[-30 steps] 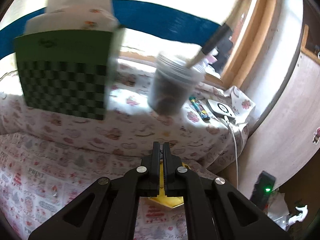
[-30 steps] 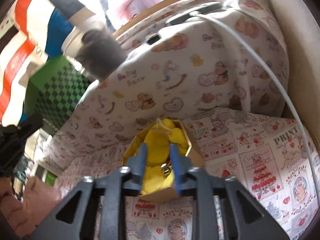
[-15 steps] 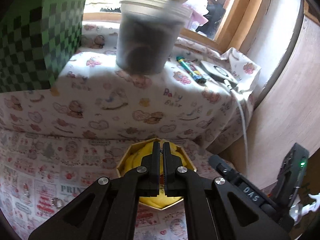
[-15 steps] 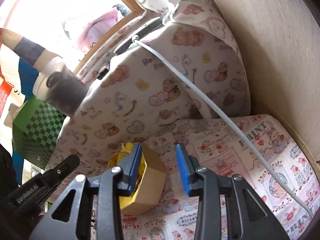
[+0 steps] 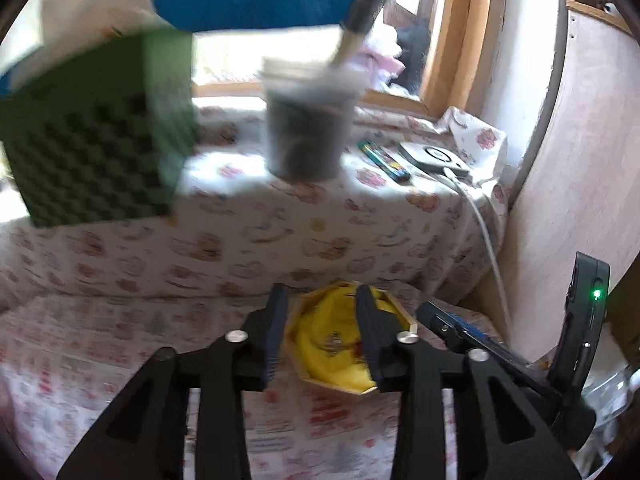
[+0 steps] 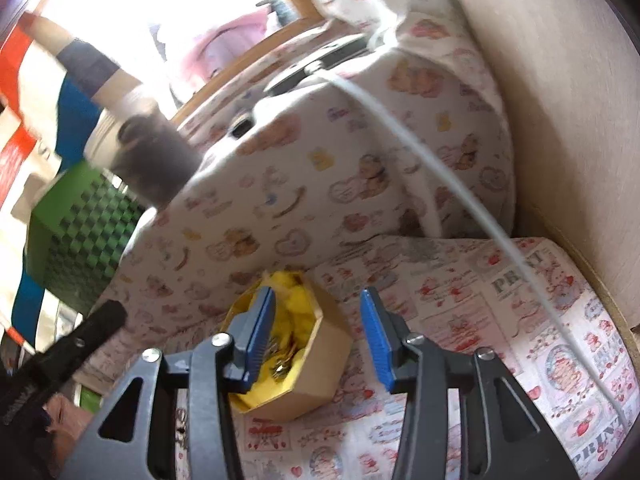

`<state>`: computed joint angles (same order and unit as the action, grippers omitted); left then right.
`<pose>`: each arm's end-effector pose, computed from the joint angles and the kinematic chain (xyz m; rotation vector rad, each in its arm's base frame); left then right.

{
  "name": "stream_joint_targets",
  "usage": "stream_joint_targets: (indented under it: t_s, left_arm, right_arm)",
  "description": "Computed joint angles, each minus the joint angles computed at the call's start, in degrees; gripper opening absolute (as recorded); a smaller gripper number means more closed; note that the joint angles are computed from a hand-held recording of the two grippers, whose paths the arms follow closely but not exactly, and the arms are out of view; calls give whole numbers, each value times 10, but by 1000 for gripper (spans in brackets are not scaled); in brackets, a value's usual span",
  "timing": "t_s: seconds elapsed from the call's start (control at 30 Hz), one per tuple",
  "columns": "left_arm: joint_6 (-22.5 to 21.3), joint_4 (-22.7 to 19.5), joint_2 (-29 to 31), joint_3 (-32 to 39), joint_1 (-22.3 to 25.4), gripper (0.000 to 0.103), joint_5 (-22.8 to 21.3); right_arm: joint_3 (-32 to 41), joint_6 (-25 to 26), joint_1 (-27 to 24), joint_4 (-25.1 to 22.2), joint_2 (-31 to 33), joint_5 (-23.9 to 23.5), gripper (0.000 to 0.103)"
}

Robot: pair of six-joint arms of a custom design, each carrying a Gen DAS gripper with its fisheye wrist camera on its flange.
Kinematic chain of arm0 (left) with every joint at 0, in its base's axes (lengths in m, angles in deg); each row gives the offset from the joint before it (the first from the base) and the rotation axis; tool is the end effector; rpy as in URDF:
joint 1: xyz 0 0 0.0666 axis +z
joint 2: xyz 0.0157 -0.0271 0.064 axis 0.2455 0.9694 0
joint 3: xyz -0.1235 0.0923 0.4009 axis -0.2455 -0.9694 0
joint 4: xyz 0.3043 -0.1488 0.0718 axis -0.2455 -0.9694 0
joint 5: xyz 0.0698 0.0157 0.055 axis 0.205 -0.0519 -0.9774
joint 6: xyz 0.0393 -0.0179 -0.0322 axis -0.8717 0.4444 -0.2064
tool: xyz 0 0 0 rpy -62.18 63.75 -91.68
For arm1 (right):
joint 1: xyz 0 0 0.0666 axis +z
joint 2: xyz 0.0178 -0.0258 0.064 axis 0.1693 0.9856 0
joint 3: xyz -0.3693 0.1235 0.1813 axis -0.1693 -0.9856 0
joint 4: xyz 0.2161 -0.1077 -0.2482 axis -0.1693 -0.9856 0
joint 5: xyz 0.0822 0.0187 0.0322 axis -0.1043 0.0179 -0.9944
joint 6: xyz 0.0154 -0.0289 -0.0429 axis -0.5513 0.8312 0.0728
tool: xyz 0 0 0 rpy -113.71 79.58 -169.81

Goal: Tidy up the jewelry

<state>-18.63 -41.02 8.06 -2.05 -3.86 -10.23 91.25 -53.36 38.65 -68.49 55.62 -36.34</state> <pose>0.3428 -0.1138 0.4910 0.2278 2.2536 -0.2847 0.3284 0.1736 0.4148 0.4802 2.2401 0.5217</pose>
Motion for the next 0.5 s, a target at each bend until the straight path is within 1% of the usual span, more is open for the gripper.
stream_joint_targets:
  t_s: [0.03, 0.07, 0.1, 0.17, 0.23, 0.27, 0.33, 0.43, 0.5]
  left_arm:
    - [-8, 9, -14, -9, 6, 46, -13]
    - [-15, 17, -26, -18, 14, 48, -22]
    - [-24, 22, -38, -27, 26, 51, -24]
    - [-45, 37, -64, -49, 55, 52, -27]
    - [-63, 54, -82, -71, 78, 59, -37]
    - [-71, 63, -90, -82, 91, 61, -40]
    - [-85, 78, -103, -104, 118, 61, -45]
    - [-109, 89, -113, -130, 146, 61, -49]
    - [-115, 98, -119, -145, 164, 61, -36]
  right_arm:
    - [3, 7, 7, -1, 1, 6, 44]
    - [6, 15, 14, -3, 2, 13, 47]
    - [10, 27, 26, -4, 3, 27, 49]
    - [16, 44, 43, -5, 4, 53, 54]
    - [21, 63, 60, -5, 6, 74, 61]
    - [24, 70, 67, -4, 8, 81, 63]
    - [29, 85, 83, -7, 13, 97, 64]
    - [35, 100, 96, -8, 21, 107, 65]
    - [38, 107, 103, -14, 27, 114, 65]
